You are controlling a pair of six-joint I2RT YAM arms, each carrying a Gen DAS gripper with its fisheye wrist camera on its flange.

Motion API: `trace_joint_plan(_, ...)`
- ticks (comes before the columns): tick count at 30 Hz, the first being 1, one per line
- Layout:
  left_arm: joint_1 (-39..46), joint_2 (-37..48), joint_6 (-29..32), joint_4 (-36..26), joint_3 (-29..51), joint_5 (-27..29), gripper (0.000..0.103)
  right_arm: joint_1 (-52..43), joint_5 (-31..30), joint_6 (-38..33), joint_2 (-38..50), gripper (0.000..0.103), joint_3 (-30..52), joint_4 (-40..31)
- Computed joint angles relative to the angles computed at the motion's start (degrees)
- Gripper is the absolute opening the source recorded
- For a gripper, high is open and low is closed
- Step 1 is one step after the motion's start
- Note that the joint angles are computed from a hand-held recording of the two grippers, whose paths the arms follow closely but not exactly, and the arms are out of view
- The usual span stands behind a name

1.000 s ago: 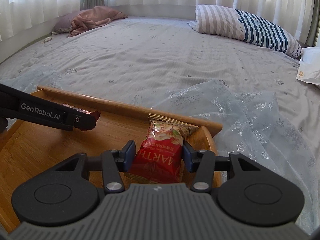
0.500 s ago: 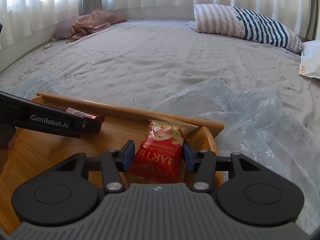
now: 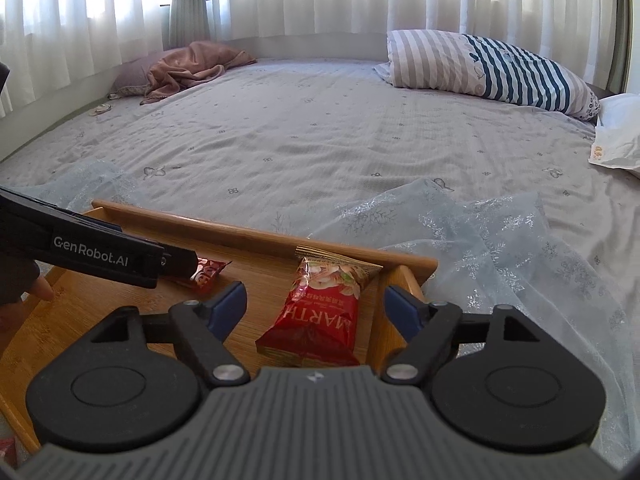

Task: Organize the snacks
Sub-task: 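Place the chocolate bar on the tray with the left tool while the right tool places the MARTI bag, then move both tools back to the pile and grasp the yellow wafer bag with the left tool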

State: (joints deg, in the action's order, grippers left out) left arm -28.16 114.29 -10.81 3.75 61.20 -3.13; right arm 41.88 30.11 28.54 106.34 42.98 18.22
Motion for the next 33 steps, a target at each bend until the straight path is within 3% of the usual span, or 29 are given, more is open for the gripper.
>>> trace_joint_plan(11,0.22,-18.48,2.37,4.52,-18.51,1.5,0.101,10.89,11.44,5.61,-8.36,0.092,-5.22,-4.84)
trace_joint_plan(19,-0.27,-35.24,2.44,4.96,-32.81,2.82,0.103,21.15,20.3,13.48,-10.77,0.094,-6.67,-10.93)
trace_joint_plan(25,-1.27,-48.88,0.67,3.12,-42.29,2.78,0.103,28.7,26.77,23.39,-8.78,0.096,-5.26,-17.38)
trace_joint_plan(33,-5.1,-68.38,-1.61,-3.74,-52.34,-1.53,0.103,38.33,33.28,42.88,-1.81,0.096,0.96,-33.33)
